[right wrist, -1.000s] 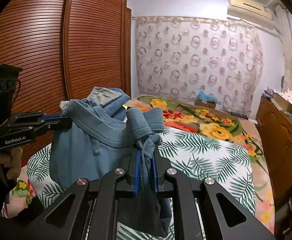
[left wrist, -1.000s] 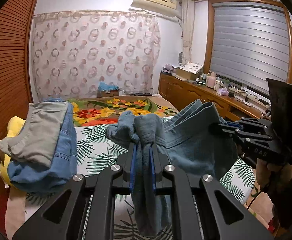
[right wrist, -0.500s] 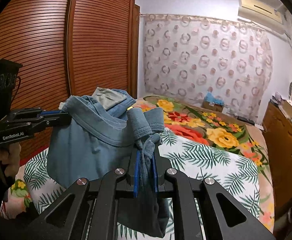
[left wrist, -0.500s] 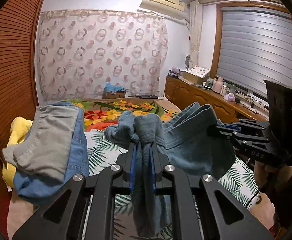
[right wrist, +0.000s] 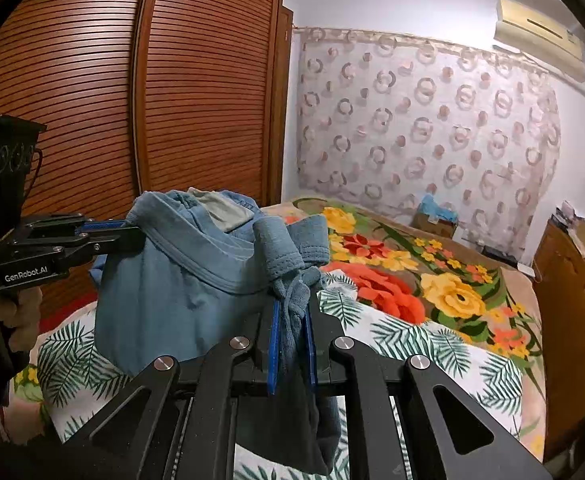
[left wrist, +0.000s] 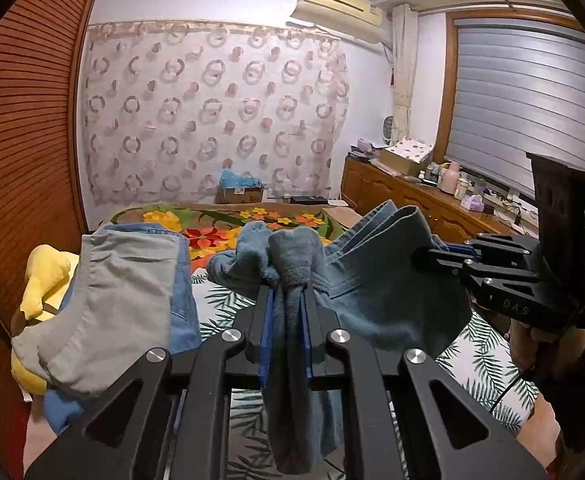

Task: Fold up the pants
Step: 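Carry the lifted shorts with both grippers onto the stack of folded jeans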

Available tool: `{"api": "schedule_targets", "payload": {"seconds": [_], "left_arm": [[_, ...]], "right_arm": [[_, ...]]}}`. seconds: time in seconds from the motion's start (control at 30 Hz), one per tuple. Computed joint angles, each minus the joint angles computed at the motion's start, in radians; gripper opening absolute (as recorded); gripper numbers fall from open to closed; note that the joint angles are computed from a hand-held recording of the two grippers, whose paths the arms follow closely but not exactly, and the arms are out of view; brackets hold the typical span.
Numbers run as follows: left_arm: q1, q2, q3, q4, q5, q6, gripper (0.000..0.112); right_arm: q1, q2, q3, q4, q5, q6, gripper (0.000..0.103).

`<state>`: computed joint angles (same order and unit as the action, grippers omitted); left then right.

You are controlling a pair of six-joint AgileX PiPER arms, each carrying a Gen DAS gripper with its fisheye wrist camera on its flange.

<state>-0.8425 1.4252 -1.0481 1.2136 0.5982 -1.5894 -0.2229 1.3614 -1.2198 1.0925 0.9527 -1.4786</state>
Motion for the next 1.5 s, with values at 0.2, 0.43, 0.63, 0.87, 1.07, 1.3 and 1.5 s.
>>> {"api": "schedule_targets", "payload": {"seconds": [0.2,0.43,0.63,0.87,1.07,1.3,1.5], "left_arm": [[0.052,-0.022,-0.009,-0.014,-0.002,0.038,0.013],[0.101,-0.071,-0.015,-0.015,0.046,0.083,0.013],[0.147,-0.113,0.012,0.007,0.063,0.066,0.013],[0.209,-0.135,0.101,0.053,0.037,-0.034,0.013],[0.239,-0.126,0.150,0.082,0.017,-0.126,0.013],[0.210,-0.146,0.198,0.116,0.071,-0.220,0.013],[0.144,-0.139,0.232,0.165,0.179,-0.365,0.013]], "right_arm": [[0.086,0.074,-0.102,-0.033,-0.055,0.015,0.011],[0.174,0.193,-0.278,-0.034,-0.062,0.033,0.011],[0.231,0.303,-0.429,-0.057,-0.042,0.068,0.011],[0.255,0.426,-0.577,-0.086,0.017,0.067,0.011],[0.289,0.527,-0.727,-0.171,0.041,0.108,0.011],[0.313,0.621,-0.882,-0.205,0.096,0.146,0.011],[0.349,0.741,-1.058,-0.242,0.148,0.204,0.011]]}}
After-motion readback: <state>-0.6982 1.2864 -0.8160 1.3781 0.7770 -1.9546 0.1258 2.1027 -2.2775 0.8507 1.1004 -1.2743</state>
